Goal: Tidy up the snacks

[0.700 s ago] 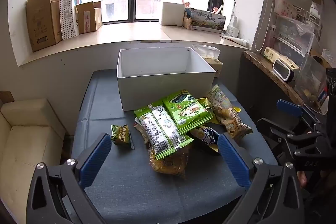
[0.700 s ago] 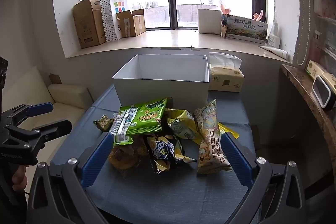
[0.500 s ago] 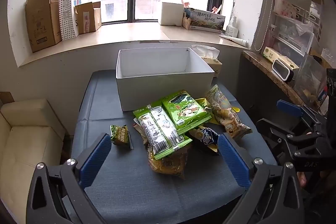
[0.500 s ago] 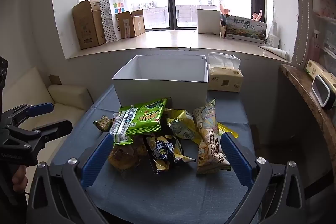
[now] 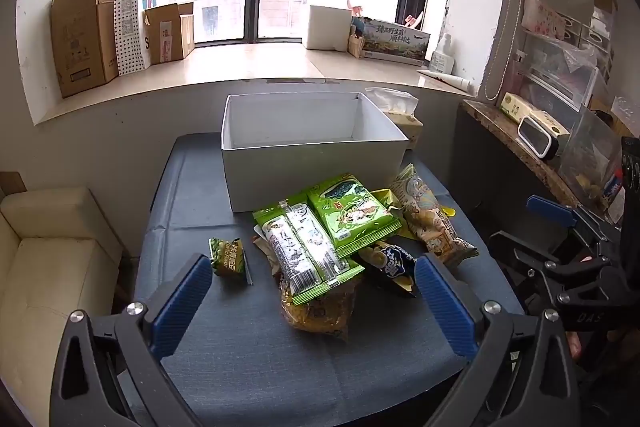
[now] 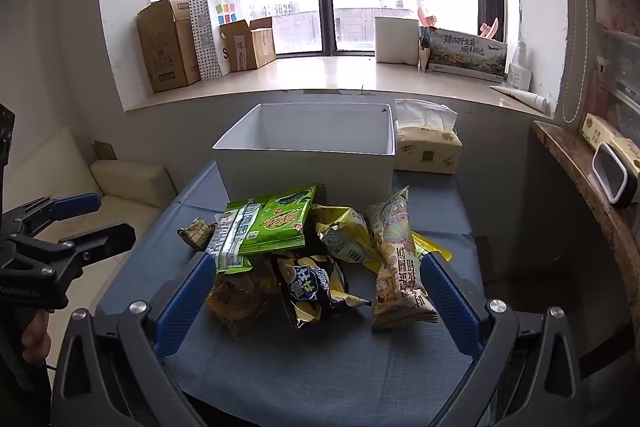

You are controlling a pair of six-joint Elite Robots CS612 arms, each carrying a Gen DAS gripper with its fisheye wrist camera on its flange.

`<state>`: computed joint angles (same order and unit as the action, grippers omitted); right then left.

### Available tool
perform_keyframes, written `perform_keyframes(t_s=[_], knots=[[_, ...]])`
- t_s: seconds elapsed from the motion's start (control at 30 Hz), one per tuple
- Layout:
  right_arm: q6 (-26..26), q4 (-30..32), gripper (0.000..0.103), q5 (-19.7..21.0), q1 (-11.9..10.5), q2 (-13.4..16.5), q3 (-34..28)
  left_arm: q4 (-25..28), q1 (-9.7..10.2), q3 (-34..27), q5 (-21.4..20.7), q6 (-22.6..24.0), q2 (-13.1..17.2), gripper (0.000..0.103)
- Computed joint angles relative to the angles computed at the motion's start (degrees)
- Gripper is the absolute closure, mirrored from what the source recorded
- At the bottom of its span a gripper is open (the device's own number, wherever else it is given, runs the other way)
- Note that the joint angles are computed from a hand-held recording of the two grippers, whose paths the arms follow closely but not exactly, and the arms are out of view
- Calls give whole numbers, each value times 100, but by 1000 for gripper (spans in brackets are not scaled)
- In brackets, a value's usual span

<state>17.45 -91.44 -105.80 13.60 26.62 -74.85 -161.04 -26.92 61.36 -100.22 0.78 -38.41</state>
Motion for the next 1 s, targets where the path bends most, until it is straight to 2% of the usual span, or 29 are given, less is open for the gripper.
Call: perform_keyframes(t_s=[1.0], knots=[[-59,31,0,-7,20,-19,35,29,-6,36,18,-18,-30,0]])
